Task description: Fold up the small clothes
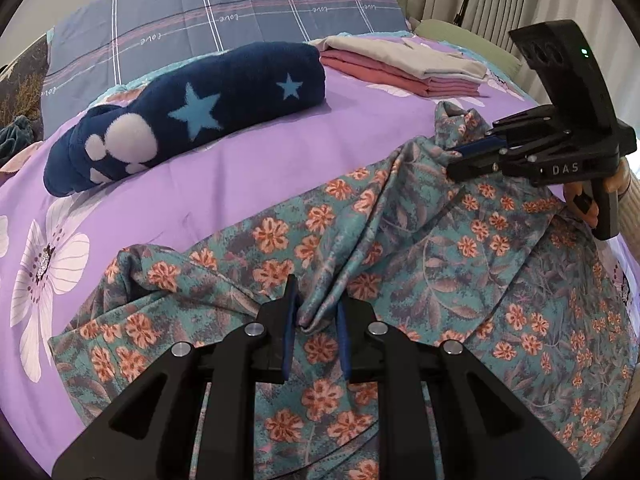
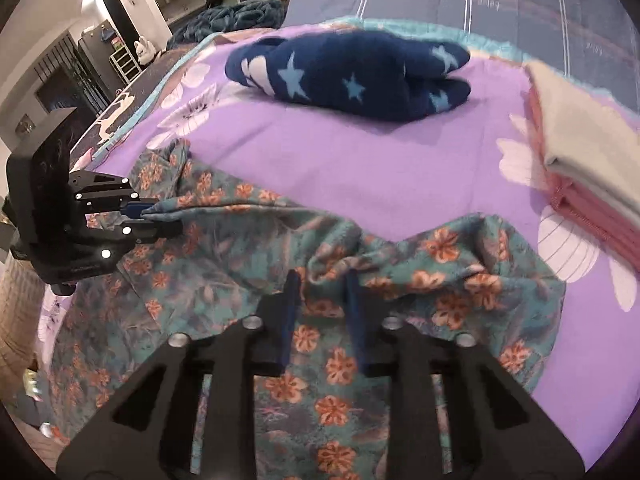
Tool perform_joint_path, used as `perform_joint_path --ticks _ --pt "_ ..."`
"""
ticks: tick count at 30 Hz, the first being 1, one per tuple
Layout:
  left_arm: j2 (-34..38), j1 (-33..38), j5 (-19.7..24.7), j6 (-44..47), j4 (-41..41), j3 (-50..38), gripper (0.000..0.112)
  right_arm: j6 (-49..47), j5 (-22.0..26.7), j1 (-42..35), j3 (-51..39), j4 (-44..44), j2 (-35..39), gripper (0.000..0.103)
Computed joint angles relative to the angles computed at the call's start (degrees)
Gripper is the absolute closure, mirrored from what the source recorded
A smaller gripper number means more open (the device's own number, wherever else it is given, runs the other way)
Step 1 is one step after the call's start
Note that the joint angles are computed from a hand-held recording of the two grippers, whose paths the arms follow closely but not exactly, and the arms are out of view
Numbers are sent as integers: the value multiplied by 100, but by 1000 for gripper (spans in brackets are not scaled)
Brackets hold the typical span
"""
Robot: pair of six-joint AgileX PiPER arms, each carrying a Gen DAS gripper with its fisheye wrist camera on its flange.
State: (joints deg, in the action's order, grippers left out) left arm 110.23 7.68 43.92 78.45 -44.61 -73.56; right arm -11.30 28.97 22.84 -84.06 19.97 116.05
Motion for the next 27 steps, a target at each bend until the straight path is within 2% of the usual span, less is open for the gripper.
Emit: perform_joint_path --ticks 4,7,8,10,12,13,15,16,17,18,19,20,21,23,25,27 --pt "-251 -47 -218 375 -391 -17 101 -565 -643 -98 462 616 -481 91" --pt "-188 -220 -455 94 -475 -567 102 113 -778 -136 144 -11 -490 91" --pt "-104 -320 -670 -12 -504 -798 102 376 -745 -174 -96 -198 -382 91" --pt "252 -675 -1364 -779 117 -1384 102 1322 -608 -196 -794 -1083 56 93" --pt "942 -872 -1571 -1925 1067 -2208 102 2231 -54 -222 -1864 -1929 826 93" --pt "1281 -949 -1610 -2497 1606 -2560 101 2411 381 -246 -2407 -2008 1168 93" --pt "1900 -1090 -1609 -3643 2752 -3145 98 2574 1096 -367 -3303 -1739 1794 91" --pt "2045 -1149 -1553 -4107 3249 -3300 97 2492 1247 -439 -3459 -1456 1900 90" --pt "2134 -1171 -1546 -4342 3531 -3336 90 2310 1203 -525 -3386 -1075 1877 90" --pt "2168 -1162 -1529 -4392 3611 -3323 78 2175 1085 -575 -3254 -844 1812 86" --pt "2075 -1109 -1643 -4279 3462 -3138 74 1943 1002 -641 -3116 -550 1732 74" --pt "1998 -1037 -1669 -3976 3085 -3040 62 1861 1004 -667 -3092 -467 1703 63" --pt "1899 -915 -1493 -3588 2512 -3017 54 1825 1034 -678 -3130 -481 1700 60" --pt "1819 -690 -1089 -2965 1623 -3054 48 1981 1305 -642 -3528 -756 1863 53" --pt "1997 -583 -509 -3101 1458 -3469 46 2011 1826 -660 -4328 -706 2292 42" --pt "2399 -646 57 -3689 1880 -4144 46 2056 2500 -716 -5474 -346 2984 42"
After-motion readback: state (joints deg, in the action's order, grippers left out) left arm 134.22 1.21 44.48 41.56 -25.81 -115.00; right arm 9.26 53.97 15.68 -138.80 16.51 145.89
